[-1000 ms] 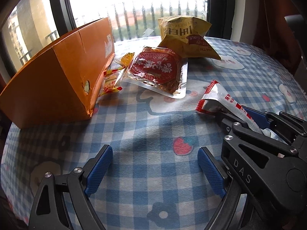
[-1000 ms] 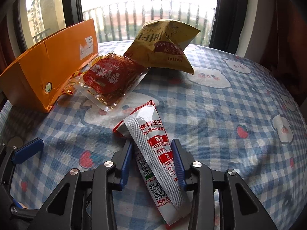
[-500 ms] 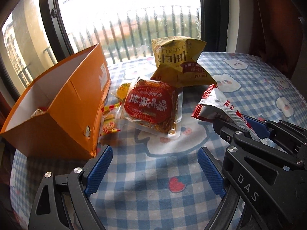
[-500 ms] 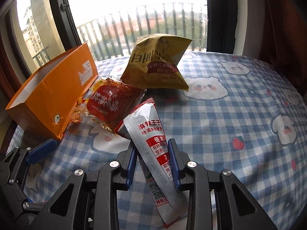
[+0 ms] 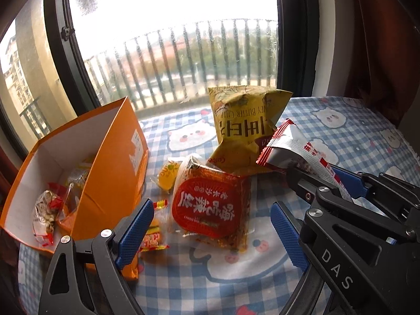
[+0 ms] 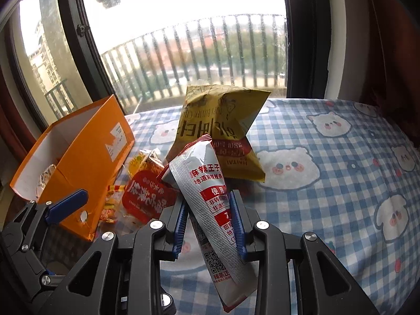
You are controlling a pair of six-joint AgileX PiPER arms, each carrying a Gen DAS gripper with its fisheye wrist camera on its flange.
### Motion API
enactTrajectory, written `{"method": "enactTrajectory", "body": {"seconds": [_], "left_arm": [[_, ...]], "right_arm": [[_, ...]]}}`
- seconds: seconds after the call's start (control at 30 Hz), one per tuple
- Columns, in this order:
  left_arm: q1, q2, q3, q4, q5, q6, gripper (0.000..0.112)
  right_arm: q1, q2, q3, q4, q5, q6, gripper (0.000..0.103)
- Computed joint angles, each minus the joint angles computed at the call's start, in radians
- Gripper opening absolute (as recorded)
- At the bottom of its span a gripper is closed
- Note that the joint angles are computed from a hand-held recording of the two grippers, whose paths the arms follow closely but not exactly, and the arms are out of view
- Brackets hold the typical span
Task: Organize snacks
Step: 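Lower the left tool onto the red spicy-strip packet and grasp it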
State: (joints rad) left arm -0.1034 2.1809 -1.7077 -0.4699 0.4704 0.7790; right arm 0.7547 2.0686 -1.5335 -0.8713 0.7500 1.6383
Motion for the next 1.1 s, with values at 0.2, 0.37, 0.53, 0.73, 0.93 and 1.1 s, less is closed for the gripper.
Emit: {"method": "enactTrajectory", "body": {"seconds": [0.2,0.37,0.53,0.73,0.93,1.1], "left_arm": [[-0.022,0.108,-0.162,0.067,0.075,-0.099,0.092],[-0.03,0.184,-0.239,0.084,0.071,-0.115,0.092],[-0.03,0.265,-0.35,0.136,0.112,-0.181,0.092],[-0.029,0.353,-0.476,0.195,0.168,-0.243,0.092],[-0.012,0.418,-0.583,0.147,0.262,-0.221,0.092],[-0.003,0.406,-0.559,0.073,0.291,-0.157,0.07]], "right_arm": [[-0.04,0.025,-0.031,-0.01,0.006,0.004,0.034],[-0.075,0.071,-0.061,0.032,-0.021,-0.023,0.034],[-0.088,0.107,-0.086,0.055,-0.026,-0.043,0.034],[-0.1,0.141,-0.104,0.079,-0.024,-0.06,0.034],[-0.11,0.167,-0.125,0.106,-0.03,-0.085,0.034],[-0.115,0.167,-0.116,0.106,-0.046,-0.08,0.034]]}}
